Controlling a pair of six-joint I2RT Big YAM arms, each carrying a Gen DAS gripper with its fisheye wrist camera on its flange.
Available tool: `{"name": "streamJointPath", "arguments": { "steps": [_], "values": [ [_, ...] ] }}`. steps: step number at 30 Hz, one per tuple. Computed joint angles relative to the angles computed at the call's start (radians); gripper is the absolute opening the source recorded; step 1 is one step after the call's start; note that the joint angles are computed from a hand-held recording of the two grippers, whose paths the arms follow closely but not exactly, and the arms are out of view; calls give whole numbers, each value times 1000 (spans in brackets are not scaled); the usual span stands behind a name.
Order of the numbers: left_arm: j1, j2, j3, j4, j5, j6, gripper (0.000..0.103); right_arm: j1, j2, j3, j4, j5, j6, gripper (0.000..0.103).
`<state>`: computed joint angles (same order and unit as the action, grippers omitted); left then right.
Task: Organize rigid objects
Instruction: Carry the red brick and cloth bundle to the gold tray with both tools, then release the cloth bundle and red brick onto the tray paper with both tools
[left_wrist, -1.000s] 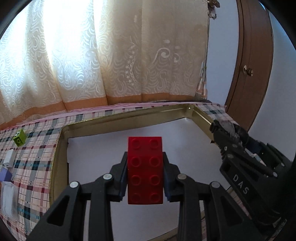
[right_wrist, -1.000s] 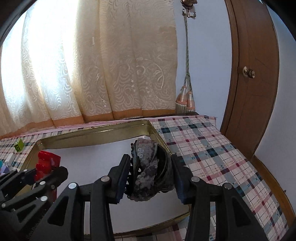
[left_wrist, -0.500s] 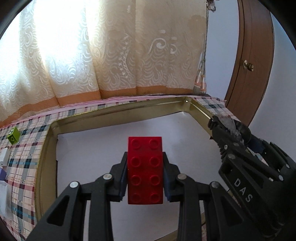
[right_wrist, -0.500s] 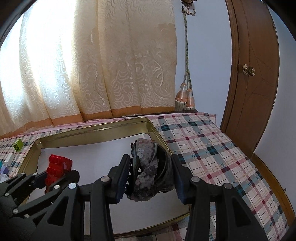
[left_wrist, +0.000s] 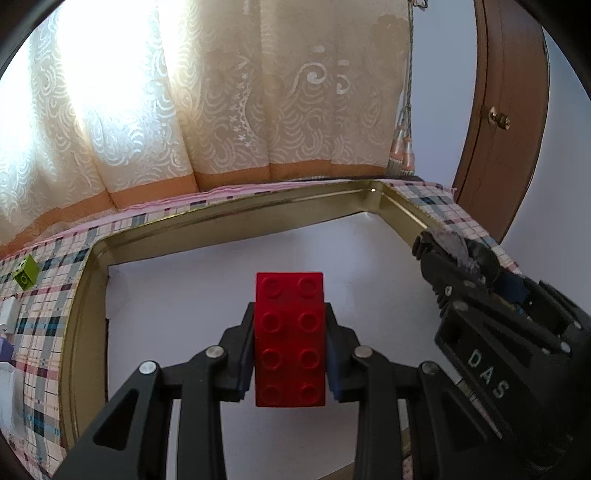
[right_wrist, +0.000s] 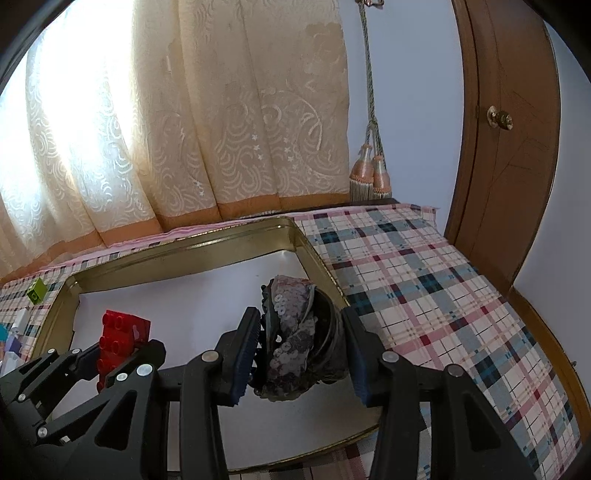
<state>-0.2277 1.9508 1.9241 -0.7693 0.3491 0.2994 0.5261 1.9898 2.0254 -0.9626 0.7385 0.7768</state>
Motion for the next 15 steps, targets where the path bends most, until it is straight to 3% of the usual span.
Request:
{"name": "streamJointPath", "arguments": {
  "steps": [4, 6, 8, 10, 15],
  "values": [
    [8, 15, 26, -43, 2, -2, 35, 1, 13, 20, -13, -12, -14, 55],
    [13, 25, 43, -66, 2, -10, 56, 3, 2, -1, 20, -15, -20, 69],
    [16, 16, 25, -31, -22, -21, 86, 5, -26, -53, 104, -43, -36, 82],
    [19, 14, 14, 3, -81, -29, 96, 6, -21, -46, 103, -54, -42, 86],
    [49, 36, 42, 6, -119, -68, 96, 11, 1, -8, 56, -35, -45, 86]
  ]
}}
